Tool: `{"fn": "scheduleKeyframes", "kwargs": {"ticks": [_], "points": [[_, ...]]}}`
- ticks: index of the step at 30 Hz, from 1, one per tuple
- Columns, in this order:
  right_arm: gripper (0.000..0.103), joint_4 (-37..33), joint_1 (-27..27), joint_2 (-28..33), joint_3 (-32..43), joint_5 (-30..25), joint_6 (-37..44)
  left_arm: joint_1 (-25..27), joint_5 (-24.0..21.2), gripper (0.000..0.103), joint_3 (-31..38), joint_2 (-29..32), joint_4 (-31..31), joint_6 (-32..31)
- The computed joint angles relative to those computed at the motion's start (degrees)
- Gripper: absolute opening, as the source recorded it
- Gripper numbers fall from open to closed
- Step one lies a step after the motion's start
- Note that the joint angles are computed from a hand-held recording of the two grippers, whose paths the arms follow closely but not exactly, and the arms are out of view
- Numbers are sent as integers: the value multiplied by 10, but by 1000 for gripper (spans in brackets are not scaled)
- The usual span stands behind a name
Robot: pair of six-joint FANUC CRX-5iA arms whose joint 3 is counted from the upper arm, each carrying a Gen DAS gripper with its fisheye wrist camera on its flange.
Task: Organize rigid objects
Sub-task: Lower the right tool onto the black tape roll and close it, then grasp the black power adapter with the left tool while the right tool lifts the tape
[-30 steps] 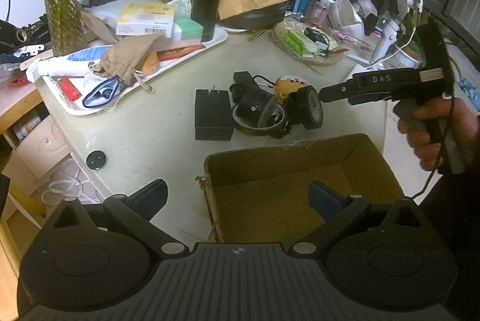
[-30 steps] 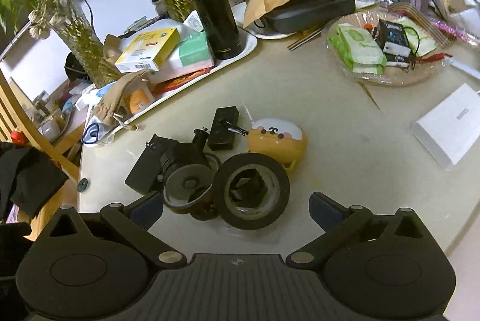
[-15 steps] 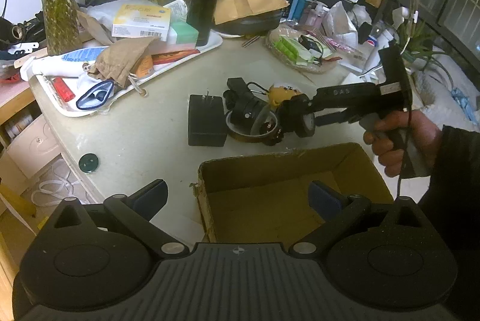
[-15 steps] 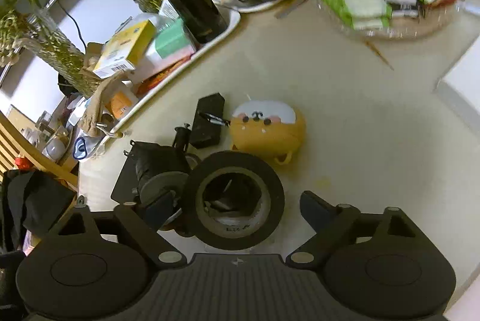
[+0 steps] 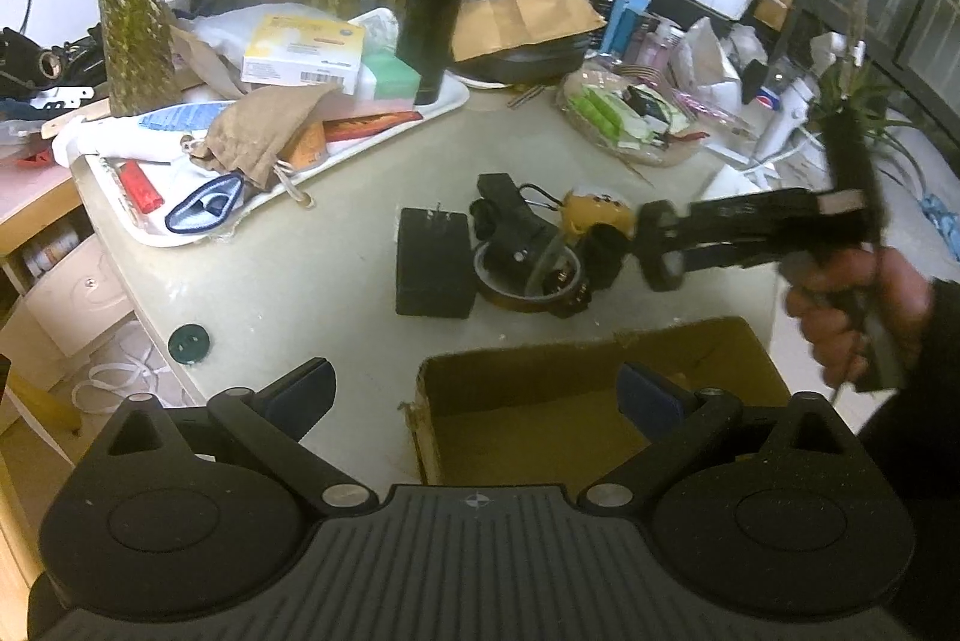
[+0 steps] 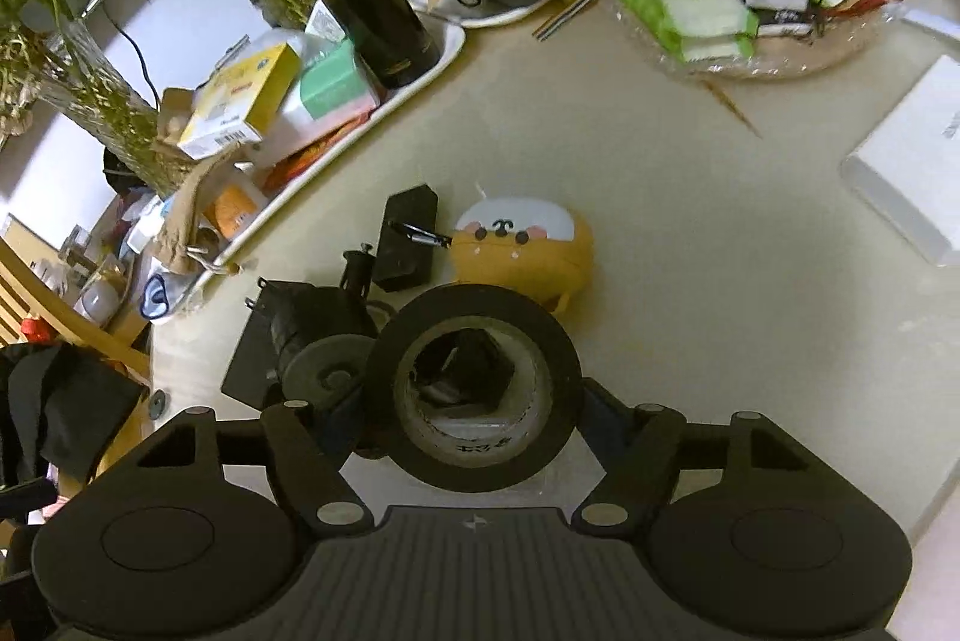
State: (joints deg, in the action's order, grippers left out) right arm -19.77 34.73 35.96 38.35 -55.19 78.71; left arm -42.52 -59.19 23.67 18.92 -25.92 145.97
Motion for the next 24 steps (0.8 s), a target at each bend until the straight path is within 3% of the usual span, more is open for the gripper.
{"fn": "scheduleKeyframes", "kwargs": {"ticks": [9,18,24], "points": [[75,48,16,-53,-48,21,-2,8,-32,102,66,39,-20,-11],[75,87,26,-99,-82,35,-16,25,-64,102,131,79,-10,-76],[75,130,37,-120,-111,45,-29,42,-57,102,129,88,14,-95]]}}
